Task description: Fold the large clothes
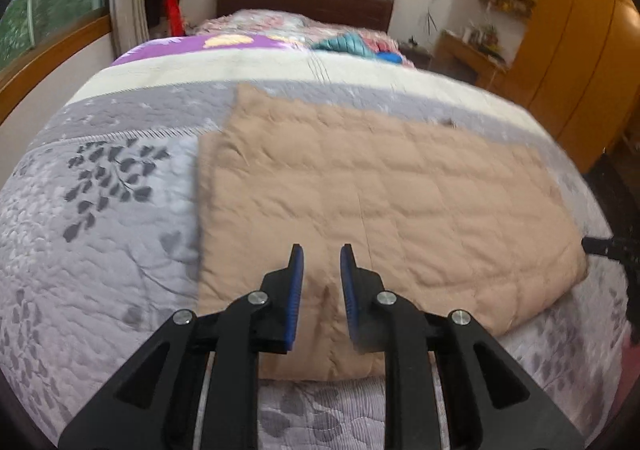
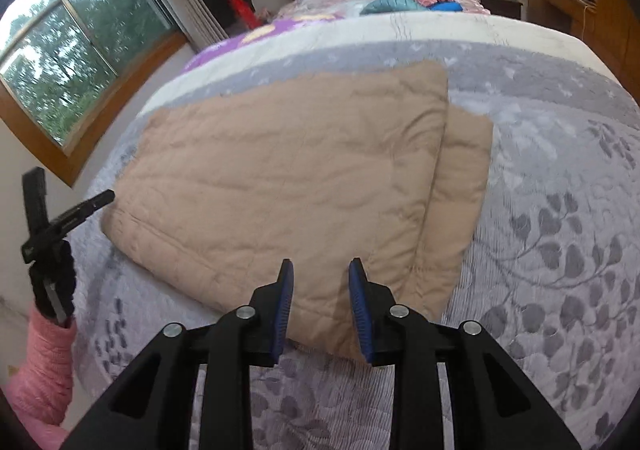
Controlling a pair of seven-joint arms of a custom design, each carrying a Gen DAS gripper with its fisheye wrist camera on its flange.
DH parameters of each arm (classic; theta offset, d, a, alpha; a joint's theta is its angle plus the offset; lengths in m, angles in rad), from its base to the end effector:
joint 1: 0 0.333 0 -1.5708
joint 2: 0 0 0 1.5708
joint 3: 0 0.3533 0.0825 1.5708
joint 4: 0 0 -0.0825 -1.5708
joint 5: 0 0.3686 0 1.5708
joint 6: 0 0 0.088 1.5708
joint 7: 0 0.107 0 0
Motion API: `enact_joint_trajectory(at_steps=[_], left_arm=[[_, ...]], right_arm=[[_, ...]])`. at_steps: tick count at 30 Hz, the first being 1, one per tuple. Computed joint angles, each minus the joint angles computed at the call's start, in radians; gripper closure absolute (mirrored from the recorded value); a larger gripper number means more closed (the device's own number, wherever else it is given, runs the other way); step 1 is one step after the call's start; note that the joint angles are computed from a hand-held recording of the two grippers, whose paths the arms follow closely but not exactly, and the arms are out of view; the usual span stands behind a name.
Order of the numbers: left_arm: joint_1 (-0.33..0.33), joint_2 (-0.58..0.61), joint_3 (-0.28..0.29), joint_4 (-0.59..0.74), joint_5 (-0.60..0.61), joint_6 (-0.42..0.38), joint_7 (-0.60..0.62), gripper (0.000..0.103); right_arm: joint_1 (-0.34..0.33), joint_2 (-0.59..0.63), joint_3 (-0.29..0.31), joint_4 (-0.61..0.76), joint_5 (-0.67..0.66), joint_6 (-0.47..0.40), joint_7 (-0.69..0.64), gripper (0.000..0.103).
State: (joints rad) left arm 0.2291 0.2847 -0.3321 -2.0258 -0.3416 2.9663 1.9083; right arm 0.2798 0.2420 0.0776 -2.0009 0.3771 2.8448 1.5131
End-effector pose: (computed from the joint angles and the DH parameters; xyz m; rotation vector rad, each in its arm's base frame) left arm 0.6375 -0.0256 0.4343 -1.8091 1.9590 -0.8340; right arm 0.6032 0.2006 0.4501 -1.8519 1.7101 -0.2138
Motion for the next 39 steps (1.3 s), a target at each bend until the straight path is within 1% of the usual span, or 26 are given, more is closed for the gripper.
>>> enact_joint_trajectory(at_steps=[2, 3, 5, 6, 7, 10, 12, 14, 15, 16, 17, 18, 19, 20, 21, 22, 24, 25, 26, 27, 28, 30, 35, 39], left_arm=[[-0.04, 0.027, 0.044, 0.011, 0.059, -0.026, -0.047, 0.084], [-0.042, 0.038, 0.049, 0.02, 0.073, -0.041, -0.056, 0.084], [-0.003, 0.069, 0.011, 0.033, 0.046, -0.057, -0.024, 0.083], [0.005, 0.079, 0.002, 0.032, 0.039, -0.048, -0.015, 0.083], [-0.001, 0.082, 0.008, 0.027, 0.052, -0.036, -0.018, 0.083], [-0.046, 0.085, 0.054, 0.015, 0.126, -0.007, -0.081, 0.083], [-0.045, 0.086, 0.055, 0.021, 0.153, -0.017, -0.11, 0.084], [-0.009, 0.086, 0.019, 0.038, 0.131, -0.054, -0.109, 0.084], [0.037, 0.077, -0.024, 0.044, 0.081, -0.087, -0.081, 0.085], [0.071, 0.068, -0.055, 0.047, 0.032, -0.109, -0.043, 0.081], [0.107, 0.054, -0.088, 0.046, -0.032, -0.128, 0.011, 0.077], [0.134, 0.039, -0.11, 0.042, -0.091, -0.134, 0.062, 0.066], [0.159, 0.021, -0.128, 0.033, -0.151, -0.125, 0.111, 0.052], [0.176, 0.007, -0.133, 0.029, -0.198, -0.118, 0.146, 0.046], [0.186, -0.001, -0.129, 0.032, -0.233, -0.117, 0.17, 0.038], [0.184, -0.004, -0.115, 0.037, -0.249, -0.121, 0.179, 0.035], [0.165, 0.011, -0.062, 0.067, -0.243, -0.137, 0.161, 0.034], [0.156, 0.028, -0.029, 0.091, -0.237, -0.156, 0.139, 0.034], [0.158, 0.049, -0.011, 0.12, -0.252, -0.191, 0.135, 0.034], [0.167, 0.069, -0.004, 0.149, -0.284, -0.227, 0.142, 0.034], [0.159, 0.087, 0.01, 0.182, -0.295, -0.254, 0.131, 0.034], [0.163, 0.11, 0.02, 0.216, -0.344, -0.288, 0.148, 0.034], [0.178, 0.155, 0.012, 0.272, -0.463, -0.33, 0.248, 0.033], [0.154, 0.185, 0.032, 0.319, -0.469, -0.368, 0.25, 0.033]], right_arm=[[0.008, 0.025, -0.011, 0.012, -0.014, -0.011, 0.028, 0.077], [0.011, 0.037, -0.017, 0.022, -0.023, -0.017, 0.041, 0.078], [0.005, 0.058, -0.009, 0.031, -0.015, -0.017, 0.038, 0.078], [0.008, 0.071, -0.009, 0.038, -0.017, -0.012, 0.042, 0.078], [0.015, 0.08, -0.016, 0.042, -0.029, -0.006, 0.051, 0.078], [0.046, 0.086, -0.042, 0.049, -0.081, -0.004, 0.105, 0.078], [0.025, 0.086, -0.02, 0.056, -0.058, -0.015, 0.094, 0.078], [-0.015, 0.066, 0.019, 0.044, 0.007, -0.022, 0.046, 0.076], [-0.042, 0.044, 0.047, 0.029, 0.062, -0.018, 0.003, 0.07], [-0.07, 0.021, 0.079, 0.01, 0.13, -0.003, -0.063, 0.056], [-0.093, -0.003, 0.106, -0.009, 0.205, 0.018, -0.136, 0.047], [-0.101, -0.035, 0.115, -0.036, 0.264, 0.053, -0.186, 0.031], [-0.091, -0.058, 0.1, -0.056, 0.276, 0.08, -0.188, 0.026], [-0.084, -0.07, 0.086, -0.065, 0.286, 0.09, -0.192, 0.026], [-0.089, -0.082, 0.079, -0.07, 0.315, 0.088, -0.211, 0.025], [-0.095, -0.085, 0.073, -0.066, 0.348, 0.077, -0.23, 0.022], [-0.115, -0.079, 0.065, -0.05, 0.43, 0.039, -0.282, 0.019], [-0.131, -0.069, 0.068, -0.034, 0.494, 0.013, -0.328, 0.019], [-0.144, -0.06, 0.07, -0.021, 0.555, -0.015, -0.371, 0.019], [-0.158, -0.049, 0.072, -0.01, 0.624, -0.047, -0.417, 0.018], [-0.163, -0.041, 0.07, -0.004, 0.673, -0.067, -0.453, 0.018], [-0.168, -0.024, 0.058, 0.011, 0.735, -0.097, -0.5, 0.017], [-0.156, 0.021, 0.037, 0.056, 0.747, -0.121, -0.496, 0.015], [-0.151, 0.024, 0.033, 0.056, 0.734, -0.121, -0.471, 0.014]])
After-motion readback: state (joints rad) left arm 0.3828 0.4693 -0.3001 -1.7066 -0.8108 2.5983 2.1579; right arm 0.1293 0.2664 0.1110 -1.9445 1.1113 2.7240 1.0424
